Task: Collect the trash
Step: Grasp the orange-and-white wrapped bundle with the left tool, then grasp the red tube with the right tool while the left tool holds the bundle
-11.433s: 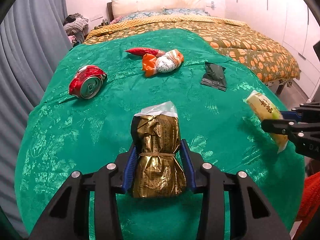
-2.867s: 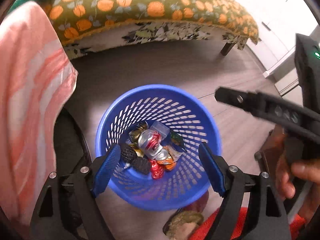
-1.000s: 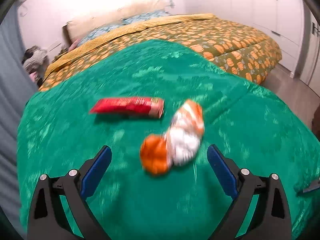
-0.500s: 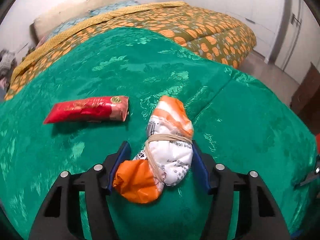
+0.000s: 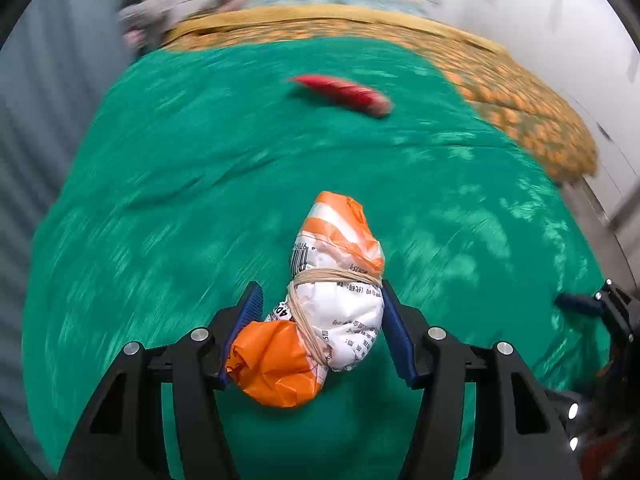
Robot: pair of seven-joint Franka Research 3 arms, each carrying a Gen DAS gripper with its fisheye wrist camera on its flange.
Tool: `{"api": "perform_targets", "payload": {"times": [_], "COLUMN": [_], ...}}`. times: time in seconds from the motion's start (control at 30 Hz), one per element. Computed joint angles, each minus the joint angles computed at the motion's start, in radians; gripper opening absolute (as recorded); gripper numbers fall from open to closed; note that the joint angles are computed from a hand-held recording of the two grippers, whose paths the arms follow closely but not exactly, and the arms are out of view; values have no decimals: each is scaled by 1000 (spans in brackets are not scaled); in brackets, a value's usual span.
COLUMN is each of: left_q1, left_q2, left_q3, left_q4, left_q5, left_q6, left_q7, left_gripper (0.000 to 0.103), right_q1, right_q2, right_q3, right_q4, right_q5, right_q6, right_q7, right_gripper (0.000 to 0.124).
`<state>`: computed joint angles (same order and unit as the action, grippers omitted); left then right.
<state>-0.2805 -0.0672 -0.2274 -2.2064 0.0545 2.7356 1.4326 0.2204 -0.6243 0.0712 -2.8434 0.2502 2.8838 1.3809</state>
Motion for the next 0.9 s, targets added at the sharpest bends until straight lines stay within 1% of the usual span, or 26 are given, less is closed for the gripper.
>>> {"api": "perform_targets", "payload": {"times": [0.07, 0.17, 0.2, 0.27, 0.3, 0.33, 0.4, 0.47, 0.53, 0.57, 0.6, 0.67, 0.7, 0.77, 0.83, 0.9], "left_q1": [23, 29, 38, 54, 56, 54, 48, 48, 41, 37, 31, 22, 24, 26, 26, 26], "left_q2": [-53, -70, -66, -59, -56, -56, -51, -46, -41, -37, -36, -35, -37, -39, -39, -38], "left_q3": [-7, -8, -17, -32, -36, -36, -34, -35, -26, -19, -13, -1, -4, -7, -8, -8], "left_q4": [-70, -115, -119, -123, -122, -124, -117, -108, -103, -99, -101, -105, -110, -111, -111, -111], "left_q5": [90, 130, 175, 276, 314, 337, 364, 395, 375, 348, 318, 256, 264, 273, 270, 271], "left_q6": [36, 68, 75, 86, 86, 87, 72, 54, 42, 35, 36, 44, 46, 45, 45, 45], "left_q7": [-117, -194, -235, -307, -329, -339, -348, -376, -376, -368, -352, -310, -317, -325, -324, -324], "left_gripper": [59, 61, 64, 75, 82, 86, 88, 92, 97, 98, 98, 98, 98, 98, 98, 98], "right_q1": [-8, -10, -3, 15, 33, 34, 2, -29, -59, -65, -74, -82, -87, -94, -95, -87], "right_q2": [0, -4, -5, -5, -3, 1, 29, 90, 188, 234, 314, 412, 472, 595, 679, 759], "right_q3": [9, 12, 3, -24, -53, -66, -60, -62, -63, -66, -70, -74, -75, -75, -76, -84], "right_q4": [0, -1, 0, 7, 16, 29, 64, 126, 220, 265, 346, 446, 509, 651, 756, 857], "right_q5": [-5, -9, -6, 7, 23, 33, 25, 11, -11, -18, -34, -39, -45, -66, -81, -114], "right_q6": [-1, -4, -9, -24, -39, -51, -48, -36, -13, -12, -12, -7, -5, -34, -72, -120], "right_q7": [9, 18, 14, -5, -26, -39, -49, -68, -93, -109, -132, -159, -168, -180, -175, -143], "right_gripper": [85, 85, 85, 85, 85, 85, 86, 86, 86, 86, 86, 86, 86, 85, 84, 75]}}
